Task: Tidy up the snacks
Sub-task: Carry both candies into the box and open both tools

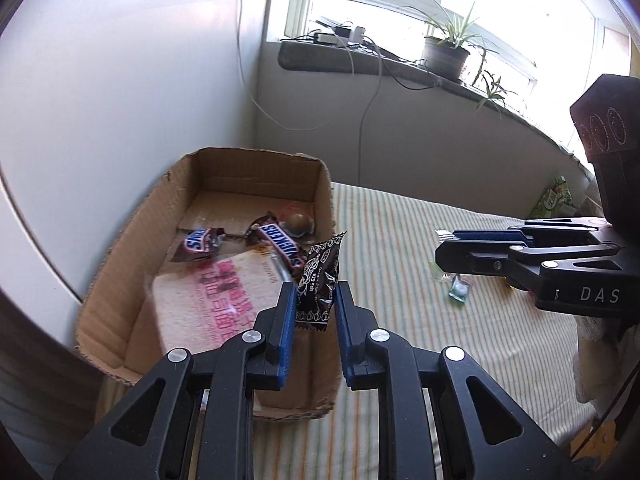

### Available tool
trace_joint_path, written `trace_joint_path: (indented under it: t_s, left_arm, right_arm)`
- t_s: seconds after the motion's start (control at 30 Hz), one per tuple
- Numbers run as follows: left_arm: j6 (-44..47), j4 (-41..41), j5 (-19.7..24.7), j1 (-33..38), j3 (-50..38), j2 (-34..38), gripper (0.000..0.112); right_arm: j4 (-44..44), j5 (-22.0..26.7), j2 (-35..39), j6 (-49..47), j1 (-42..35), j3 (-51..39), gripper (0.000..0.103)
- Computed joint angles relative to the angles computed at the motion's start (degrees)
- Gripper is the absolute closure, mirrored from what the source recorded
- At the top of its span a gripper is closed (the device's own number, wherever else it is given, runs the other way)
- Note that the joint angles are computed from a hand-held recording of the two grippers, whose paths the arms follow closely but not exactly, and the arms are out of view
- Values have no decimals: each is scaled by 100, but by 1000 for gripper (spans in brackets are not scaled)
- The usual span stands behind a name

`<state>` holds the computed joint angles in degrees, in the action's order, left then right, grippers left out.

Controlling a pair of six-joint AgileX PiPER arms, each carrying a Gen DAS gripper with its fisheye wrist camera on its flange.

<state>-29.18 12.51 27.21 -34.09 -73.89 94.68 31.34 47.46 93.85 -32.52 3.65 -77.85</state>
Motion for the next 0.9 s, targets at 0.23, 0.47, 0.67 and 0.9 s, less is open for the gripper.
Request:
trace_joint_path:
  t_s: [0.23, 0.47, 0.67, 0.9]
  left_arm:
    - [-37, 72, -29, 399, 298, -237, 94]
    - [-57, 123, -89, 676, 531, -385, 94]
    - [-9, 99, -106, 818, 535, -377, 94]
    - [-18, 178, -125, 878, 564, -390, 94]
  right_arm:
    - [-286, -128, 236, 412, 657, -310, 79]
    - [-611, -185, 570, 735, 1108, -619, 79]
    - [-795, -230, 831, 871, 1293, -801, 79]
    - [-885, -272, 985, 940, 1407, -942, 78]
